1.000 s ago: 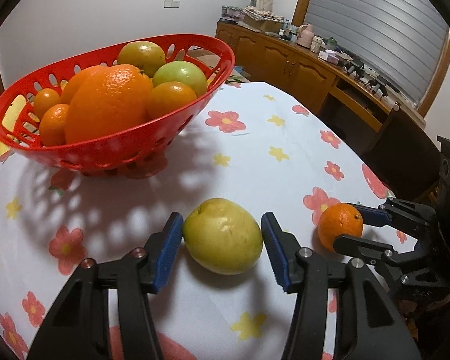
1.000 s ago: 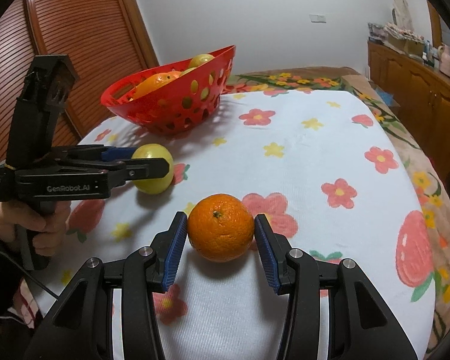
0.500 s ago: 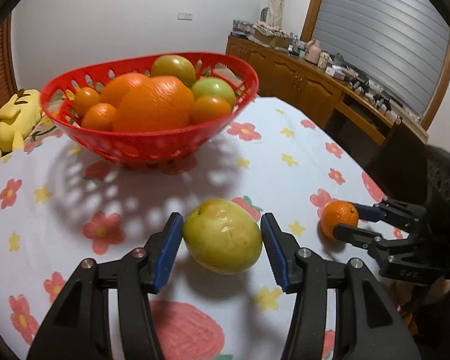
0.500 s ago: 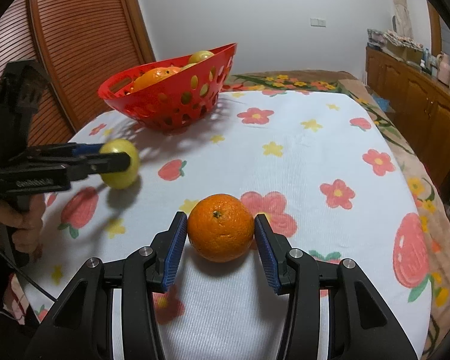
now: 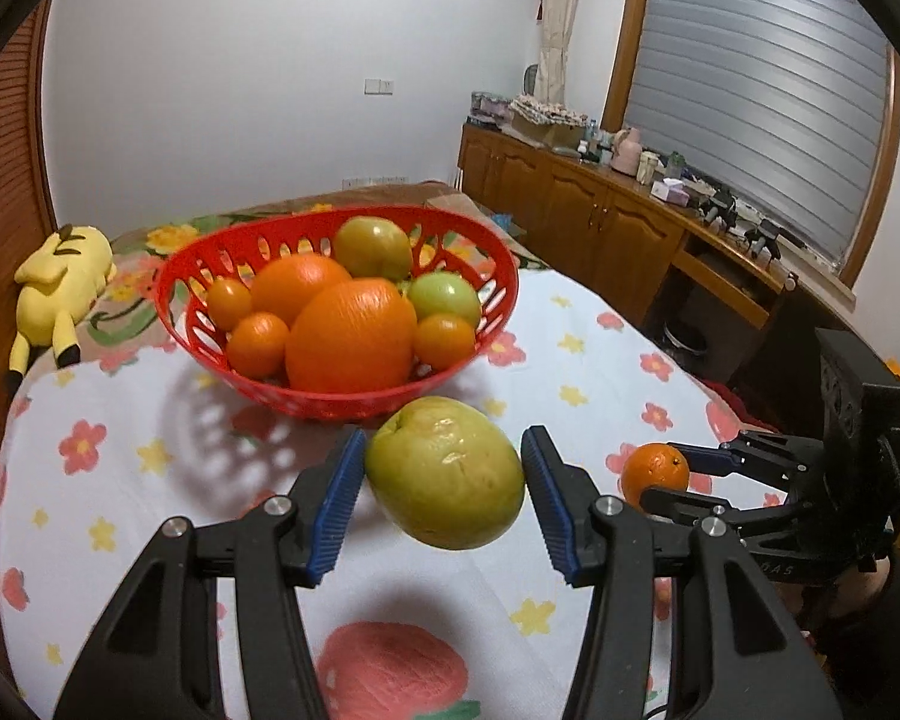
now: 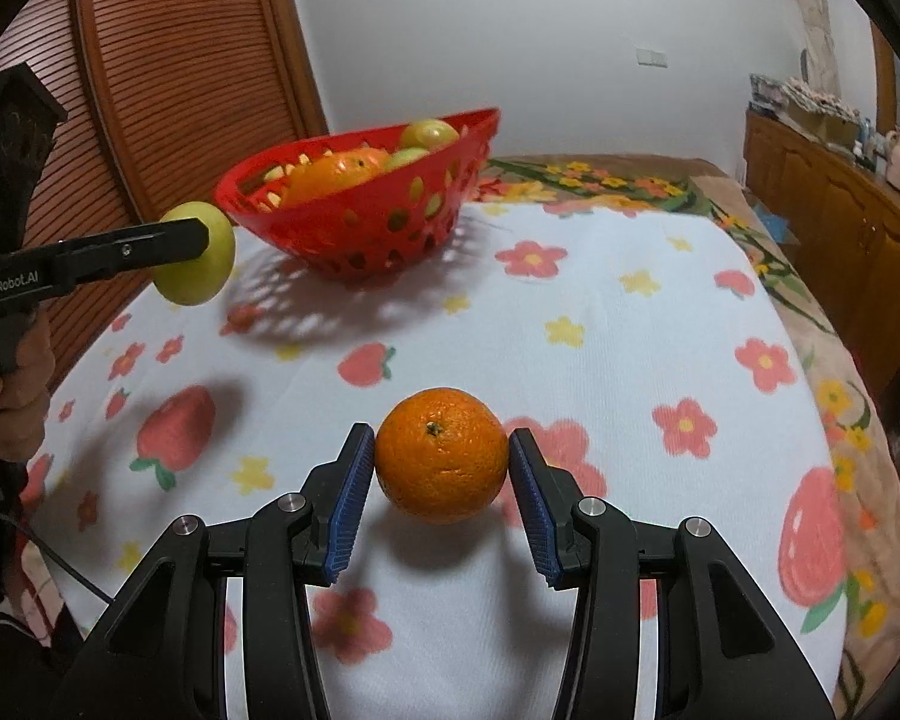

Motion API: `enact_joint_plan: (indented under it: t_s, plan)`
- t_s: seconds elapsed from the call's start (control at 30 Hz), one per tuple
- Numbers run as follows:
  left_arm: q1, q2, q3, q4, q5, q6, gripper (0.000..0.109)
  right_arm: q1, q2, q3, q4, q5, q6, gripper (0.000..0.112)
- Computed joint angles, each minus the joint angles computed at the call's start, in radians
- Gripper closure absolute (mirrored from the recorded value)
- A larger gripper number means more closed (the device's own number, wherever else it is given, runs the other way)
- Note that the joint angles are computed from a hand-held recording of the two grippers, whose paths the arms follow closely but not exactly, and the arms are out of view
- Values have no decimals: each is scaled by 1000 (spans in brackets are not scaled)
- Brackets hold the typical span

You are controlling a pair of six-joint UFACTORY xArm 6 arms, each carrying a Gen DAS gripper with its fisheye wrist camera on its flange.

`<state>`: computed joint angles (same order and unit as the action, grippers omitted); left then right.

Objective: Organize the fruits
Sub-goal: 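Lift the pear with the left tool while the right tool carries the orange toward the basket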

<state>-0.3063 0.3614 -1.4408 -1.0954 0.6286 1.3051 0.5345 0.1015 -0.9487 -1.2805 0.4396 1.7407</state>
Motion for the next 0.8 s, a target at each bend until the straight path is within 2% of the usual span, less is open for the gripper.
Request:
enact_joint_plan:
  t_s: [0.5, 0.8]
  plan:
    - [12, -5, -36, -31, -13, 15, 56, 10, 10, -105, 25, 27, -122, 66]
    - [12, 58, -131, -1, -12, -25, 56, -14, 49, -197, 66, 24, -240, 66]
